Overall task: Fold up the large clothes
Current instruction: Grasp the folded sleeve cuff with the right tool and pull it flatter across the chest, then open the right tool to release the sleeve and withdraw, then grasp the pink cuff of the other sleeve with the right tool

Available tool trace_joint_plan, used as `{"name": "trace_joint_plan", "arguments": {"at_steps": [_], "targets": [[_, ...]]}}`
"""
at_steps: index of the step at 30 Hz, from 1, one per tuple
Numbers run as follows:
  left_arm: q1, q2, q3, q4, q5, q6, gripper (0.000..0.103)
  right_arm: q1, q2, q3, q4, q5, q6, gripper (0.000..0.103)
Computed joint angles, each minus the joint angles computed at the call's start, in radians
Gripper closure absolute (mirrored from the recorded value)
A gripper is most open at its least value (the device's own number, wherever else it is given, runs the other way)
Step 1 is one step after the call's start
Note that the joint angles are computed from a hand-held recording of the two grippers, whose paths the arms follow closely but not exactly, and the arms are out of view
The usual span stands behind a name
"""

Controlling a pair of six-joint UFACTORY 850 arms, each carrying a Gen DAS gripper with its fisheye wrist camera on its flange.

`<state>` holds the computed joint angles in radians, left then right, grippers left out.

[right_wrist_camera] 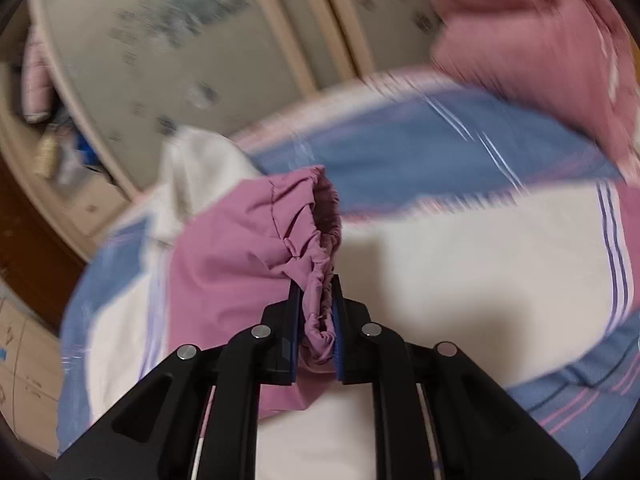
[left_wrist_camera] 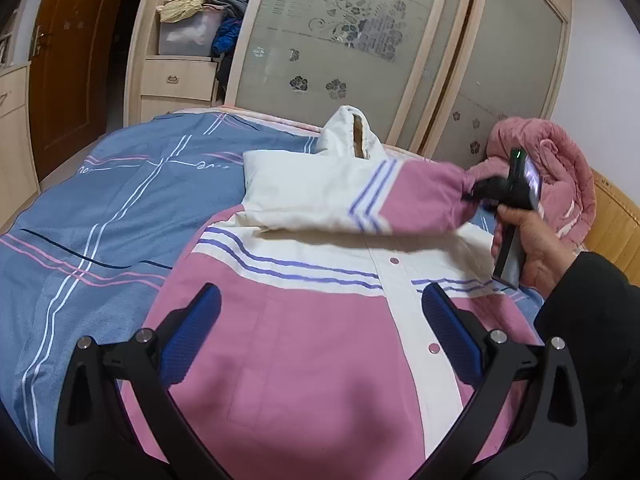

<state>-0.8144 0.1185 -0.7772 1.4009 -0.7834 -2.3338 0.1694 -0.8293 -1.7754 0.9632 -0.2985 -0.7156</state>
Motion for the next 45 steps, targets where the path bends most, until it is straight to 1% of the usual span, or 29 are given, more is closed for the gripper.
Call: {"name": "trace_joint_plan", "arguments": {"at_steps": [2, 3, 5, 6, 7, 8, 9, 11, 14, 15, 17, 18, 19, 21, 22, 23, 25, 26, 28, 29, 30, 31, 33, 34, 36, 37, 39, 44, 45], "targets": [[-0.004, -0.008, -0.009, 0.0, -0.004, 0.012, 0.002, -0.004, -0.039, -0.023, -0.139, -0.007, 0.145, 0.089], [-0.004, -0.013, -0.013, -0.002, -0.004, 0.019, 0.002, -0.002, -0.052, -0.019, -0.18, 0.004, 0.17, 0.087], [0.001, -0.021, -0.022, -0.012, 0.007, 0.035, 0.002, 0.001, -0.06, -0.002, -0.135, 0.03, 0.114, 0.08], [0.0, -0.025, -0.025, -0.015, 0.009, 0.039, 0.002, -0.006, -0.053, 0.017, -0.05, 0.025, 0.037, 0.062], [0.0, -0.028, -0.028, -0.018, 0.01, 0.043, 0.002, -0.013, -0.044, 0.038, 0.055, 0.02, -0.059, 0.032], [-0.001, -0.031, -0.031, -0.02, 0.009, 0.048, 0.002, -0.019, -0.026, 0.069, 0.159, 0.025, -0.155, 0.022], [-0.003, -0.033, -0.033, -0.02, 0.006, 0.051, 0.002, -0.024, 0.007, 0.114, 0.264, 0.042, -0.251, 0.017], [-0.007, -0.04, -0.037, -0.02, -0.006, 0.055, 0.002, -0.044, 0.055, 0.183, 0.473, 0.009, -0.46, 0.016], [-0.008, -0.051, -0.045, -0.027, -0.002, 0.055, 0.002, -0.116, 0.182, 0.366, 0.785, -0.181, -0.774, 0.016], [-0.009, -0.053, -0.046, -0.024, 0.001, 0.049, 0.002, -0.134, 0.216, 0.42, 0.853, -0.231, -0.847, 0.016], [-0.015, -0.065, -0.056, -0.018, 0.0, 0.044, 0.002, -0.198, 0.298, 0.548, 0.913, -0.381, -0.908, 0.015], [-0.019, -0.071, -0.061, -0.018, -0.002, 0.046, 0.002, -0.229, 0.331, 0.603, 0.926, -0.446, -0.917, 0.01], [-0.023, -0.077, -0.066, -0.016, -0.004, 0.048, 0.002, -0.249, 0.352, 0.642, 0.942, -0.487, -0.928, 0.006], [-0.042, -0.097, -0.082, -0.007, -0.023, 0.041, 0.002, -0.303, 0.408, 0.749, 0.968, -0.585, -0.974, 0.003], [-0.051, -0.105, -0.088, -0.002, -0.036, 0.035, 0.002, -0.324, 0.445, 0.807, 0.986, -0.598, -1.027, 0.003], [-0.059, -0.111, -0.095, -0.001, -0.047, 0.032, 0.002, -0.333, 0.475, 0.847, 1.01, -0.59, -1.079, 0.003], [-0.077, -0.123, -0.106, -0.001, -0.058, 0.035, 0.002, -0.333, 0.561, 0.938, 1.083, -0.53, -1.202, 0.003], [-0.086, -0.126, -0.109, 0.003, -0.062, 0.034, 0.002, -0.332, 0.591, 0.965, 1.103, -0.523, -1.249, 0.003], [-0.111, -0.133, -0.118, 0.009, -0.084, 0.043, 0.002, -0.327, 0.661, 1.024, 1.194, -0.464, -1.382, 0.003], [-0.13, -0.138, -0.124, 0.01, -0.112, 0.053, 0.002, -0.325, 0.691, 1.061, 1.272, -0.455, -1.486, 0.003], [-0.145, -0.14, -0.128, 0.009, -0.135, 0.066, 0.002, -0.319, 0.736, 1.099, 1.342, -0.414, -1.59, 0.003], [-0.163, -0.144, -0.135, 0.003, -0.168, 0.085, 0.002, -0.311, 0.76, 1.122, 1.417, -0.382, -1.695, 0.003], [-0.186, -0.148, -0.141, 0.004, -0.212, 0.103, 0.002, -0.298, 0.787, 1.162, 1.567, -0.363, -1.902, 0.003], [-0.201, -0.155, -0.147, -0.001, -0.247, 0.115, 0.002, -0.29, 0.794, 1.175, 1.645, -0.359, -2.006, 0.003], [-0.214, -0.16, -0.149, -0.004, -0.284, 0.12, 0.002, -0.287, 0.802, 1.196, 1.735, -0.369, -2.134, 0.003], [-0.216, -0.164, -0.15, -0.008, -0.293, 0.12, 0.002, -0.291, 0.801, 1.195, 1.741, -0.371, -2.152, 0.001], [-0.21, -0.163, -0.149, -0.018, -0.273, 0.125, 0.002, -0.306, 0.786, 1.183, 1.733, -0.371, -2.154, 0.001], [-0.194, -0.178, -0.164, -0.017, -0.235, 0.116, 0.002, -0.351, 0.746, 1.141, 1.632, -0.37, -2.042, 0.001], [-0.192, -0.184, -0.169, -0.013, -0.232, 0.117, 0.002, -0.374, 0.73, 1.123, 1.571, -0.379, -1.977, 0.001]]}}
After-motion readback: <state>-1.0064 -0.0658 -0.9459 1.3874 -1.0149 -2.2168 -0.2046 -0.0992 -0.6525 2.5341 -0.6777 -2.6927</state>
